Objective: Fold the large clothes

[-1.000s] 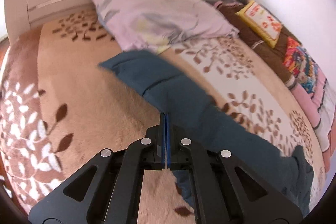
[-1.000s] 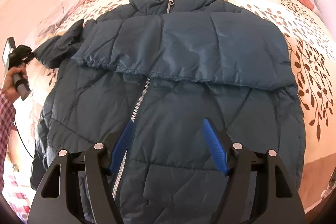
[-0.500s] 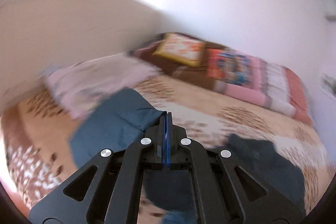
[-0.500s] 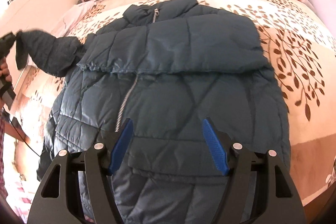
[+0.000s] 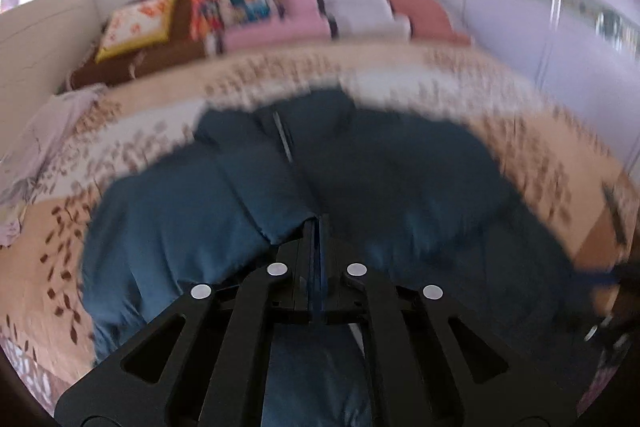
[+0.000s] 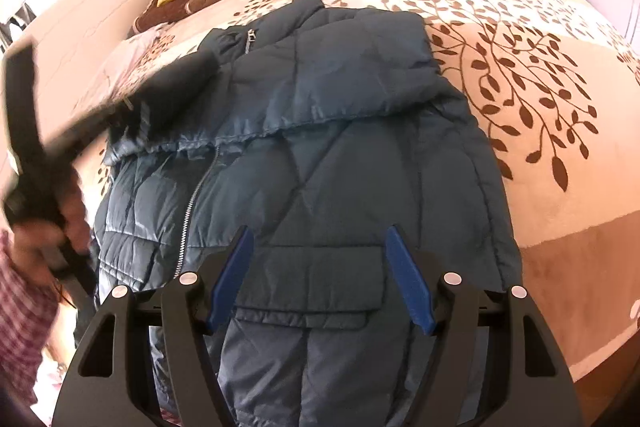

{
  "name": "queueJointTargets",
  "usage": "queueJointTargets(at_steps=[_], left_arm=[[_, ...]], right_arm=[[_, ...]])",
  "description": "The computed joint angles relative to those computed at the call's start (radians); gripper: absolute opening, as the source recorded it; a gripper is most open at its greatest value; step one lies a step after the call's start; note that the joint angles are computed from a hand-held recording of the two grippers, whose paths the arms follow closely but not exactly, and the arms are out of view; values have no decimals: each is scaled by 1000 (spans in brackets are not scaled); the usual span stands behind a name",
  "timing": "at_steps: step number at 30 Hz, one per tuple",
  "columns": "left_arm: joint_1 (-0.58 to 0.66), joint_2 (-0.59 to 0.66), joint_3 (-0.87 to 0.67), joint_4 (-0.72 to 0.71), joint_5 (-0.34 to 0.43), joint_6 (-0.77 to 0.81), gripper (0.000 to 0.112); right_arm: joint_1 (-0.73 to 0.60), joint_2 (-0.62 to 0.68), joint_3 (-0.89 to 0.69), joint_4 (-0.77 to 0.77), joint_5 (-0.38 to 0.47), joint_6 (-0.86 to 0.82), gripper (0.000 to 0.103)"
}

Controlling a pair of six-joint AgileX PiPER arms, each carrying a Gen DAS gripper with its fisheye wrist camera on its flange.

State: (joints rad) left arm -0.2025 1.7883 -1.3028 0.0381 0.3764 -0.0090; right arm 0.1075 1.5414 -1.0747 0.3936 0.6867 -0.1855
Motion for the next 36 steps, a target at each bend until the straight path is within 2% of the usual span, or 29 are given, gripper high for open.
queueJointTargets(at_steps=[1,2,3,4,5,8,12,13,15,20,24,26,27,28,29,30,32,36], left_arm=[[7,-8,20,-43,2,45,13],[10,-21,41,-62,-2,60,27],[15,-53,79,-70,-13,64,37],[21,-91,119,-66,-23,59,54],[32,-130,162,-70,-39,60,62],[96,-226,271,-170,-59,139,64],[190,-326,394,-107,-97,31,67],[235,-363,432,-138,-99,39,67],[299,-400,477,-233,-101,108,67],[467,-477,574,-559,-75,439,68],[553,-489,615,-711,-56,619,68],[590,-491,625,-770,-38,687,68],[606,-494,631,-788,-30,712,68],[621,-496,635,-800,-24,731,68],[635,-498,639,-817,-20,754,68],[649,-500,643,-837,-16,780,68],[665,-503,647,-849,-11,796,68],[686,-494,647,-869,1,801,68]], right_arm=[[-1,1,1,5,-1,-3,68],[-4,5,-3,13,0,-10,68],[-1,12,-11,17,2,-13,68],[6,17,-18,16,3,-12,68],[17,27,-32,17,5,-11,68],[68,62,-90,32,13,-8,68],[187,142,-222,-3,21,47,68],[225,158,-251,-30,14,62,68],[312,211,-339,-96,10,90,68],[500,369,-555,-326,4,194,69],[620,550,-771,-613,52,371,72],[640,634,-874,-679,110,401,72],[648,683,-932,-715,141,405,69],[659,703,-951,-760,159,430,59],[655,736,-999,-770,200,420,35],[644,742,-1014,-740,214,405,20],[597,693,-951,-644,175,397,10],[488,515,-735,-483,39,380,6]])
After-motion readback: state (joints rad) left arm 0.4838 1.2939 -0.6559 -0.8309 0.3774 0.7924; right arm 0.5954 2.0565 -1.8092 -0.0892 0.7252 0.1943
